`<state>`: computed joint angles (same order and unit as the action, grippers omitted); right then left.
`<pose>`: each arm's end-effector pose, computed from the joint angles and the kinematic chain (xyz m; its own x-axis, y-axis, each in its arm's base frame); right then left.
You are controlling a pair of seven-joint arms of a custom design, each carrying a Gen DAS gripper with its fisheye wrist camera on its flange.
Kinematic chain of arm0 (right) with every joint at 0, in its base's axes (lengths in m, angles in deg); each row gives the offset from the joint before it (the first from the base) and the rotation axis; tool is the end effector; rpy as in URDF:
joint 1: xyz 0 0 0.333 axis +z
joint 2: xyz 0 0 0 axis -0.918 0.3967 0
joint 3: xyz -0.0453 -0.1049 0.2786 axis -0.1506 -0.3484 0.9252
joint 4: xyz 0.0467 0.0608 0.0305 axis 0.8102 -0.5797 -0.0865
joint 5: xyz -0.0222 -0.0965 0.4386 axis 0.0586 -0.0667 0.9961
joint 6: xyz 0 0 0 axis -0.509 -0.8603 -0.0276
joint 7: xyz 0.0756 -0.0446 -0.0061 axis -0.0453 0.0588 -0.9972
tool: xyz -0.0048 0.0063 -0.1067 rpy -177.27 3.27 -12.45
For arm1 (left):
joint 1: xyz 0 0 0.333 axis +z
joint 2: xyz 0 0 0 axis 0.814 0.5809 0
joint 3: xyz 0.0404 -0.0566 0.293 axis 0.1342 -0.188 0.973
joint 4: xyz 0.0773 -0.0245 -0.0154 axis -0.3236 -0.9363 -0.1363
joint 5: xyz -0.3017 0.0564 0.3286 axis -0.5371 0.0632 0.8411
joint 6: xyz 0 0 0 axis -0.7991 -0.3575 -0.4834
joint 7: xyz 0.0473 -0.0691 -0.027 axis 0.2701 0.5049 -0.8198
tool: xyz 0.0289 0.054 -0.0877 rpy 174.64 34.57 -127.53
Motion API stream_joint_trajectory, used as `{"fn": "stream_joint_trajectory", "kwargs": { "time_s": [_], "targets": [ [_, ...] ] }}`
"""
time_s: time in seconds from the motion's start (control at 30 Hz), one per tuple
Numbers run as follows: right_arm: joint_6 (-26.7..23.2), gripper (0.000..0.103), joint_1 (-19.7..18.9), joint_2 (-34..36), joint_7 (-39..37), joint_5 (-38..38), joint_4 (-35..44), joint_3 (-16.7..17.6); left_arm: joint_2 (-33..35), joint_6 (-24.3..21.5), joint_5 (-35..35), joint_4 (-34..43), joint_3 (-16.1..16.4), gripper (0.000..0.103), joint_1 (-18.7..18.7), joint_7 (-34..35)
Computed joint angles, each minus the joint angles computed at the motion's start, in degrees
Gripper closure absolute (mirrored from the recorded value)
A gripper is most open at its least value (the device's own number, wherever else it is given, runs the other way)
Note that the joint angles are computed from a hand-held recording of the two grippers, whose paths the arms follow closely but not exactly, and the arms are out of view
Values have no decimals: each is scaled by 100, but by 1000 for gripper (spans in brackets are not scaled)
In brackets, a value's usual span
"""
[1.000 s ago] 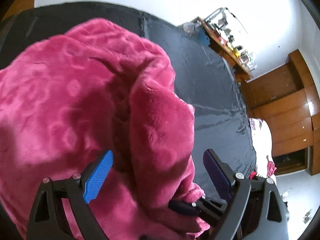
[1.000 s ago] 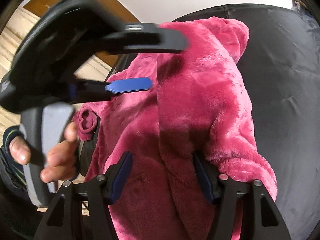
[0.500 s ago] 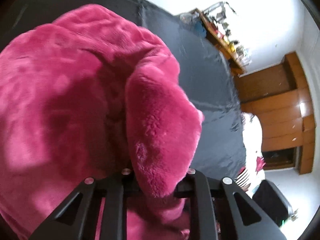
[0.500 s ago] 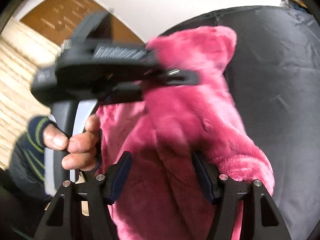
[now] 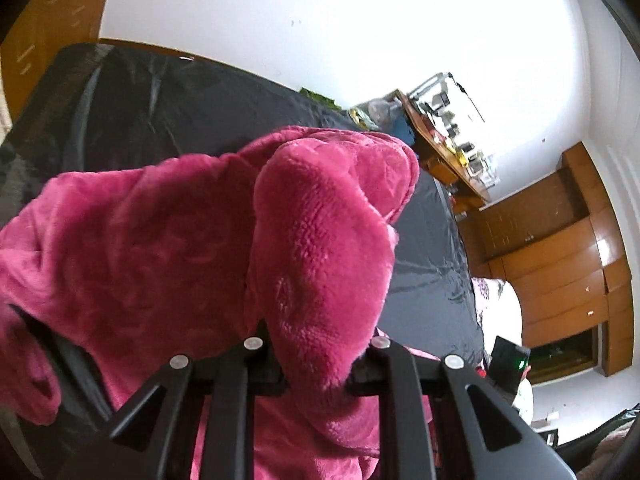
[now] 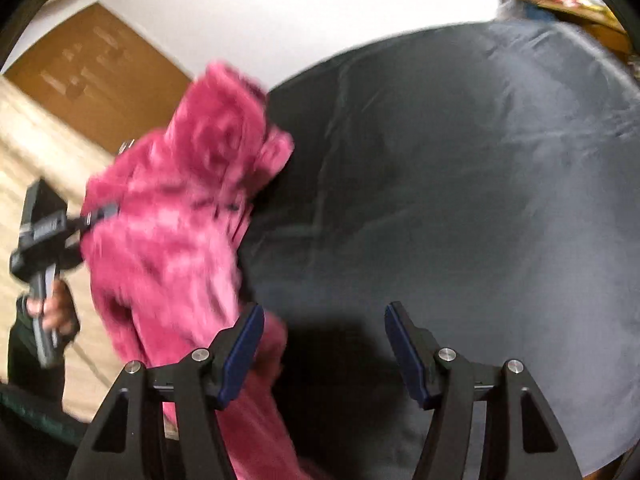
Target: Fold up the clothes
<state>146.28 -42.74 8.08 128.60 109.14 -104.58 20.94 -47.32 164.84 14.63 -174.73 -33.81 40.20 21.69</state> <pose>0.4970 0.3035 0.5271 0.0388 -0.8554 -0.5165 -0.9093 0.1841 -0.3731 0.4668 -0.1127 0.6058 -0.0497 -0.8029 0.5940 -0.9098 -0.2090 -0.3585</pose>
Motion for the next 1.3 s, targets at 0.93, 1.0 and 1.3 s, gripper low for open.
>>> {"fn": "stream_joint_trajectory", "kwargs": {
  "time_s": [0.93,1.0,1.3],
  "targets": [
    [463,88,80,1218,1075,-1527,934,-20,-160,327,43,70,22,81,-175,-165],
    [365,88,-104,928,1996,-2924,845,58,-63,412,-78,153,-11,81,-293,-104],
    [-683,88,-1328,-323,4502,-6753,666,629,900,636,-721,973,-355,46,-879,449]
  ]
}}
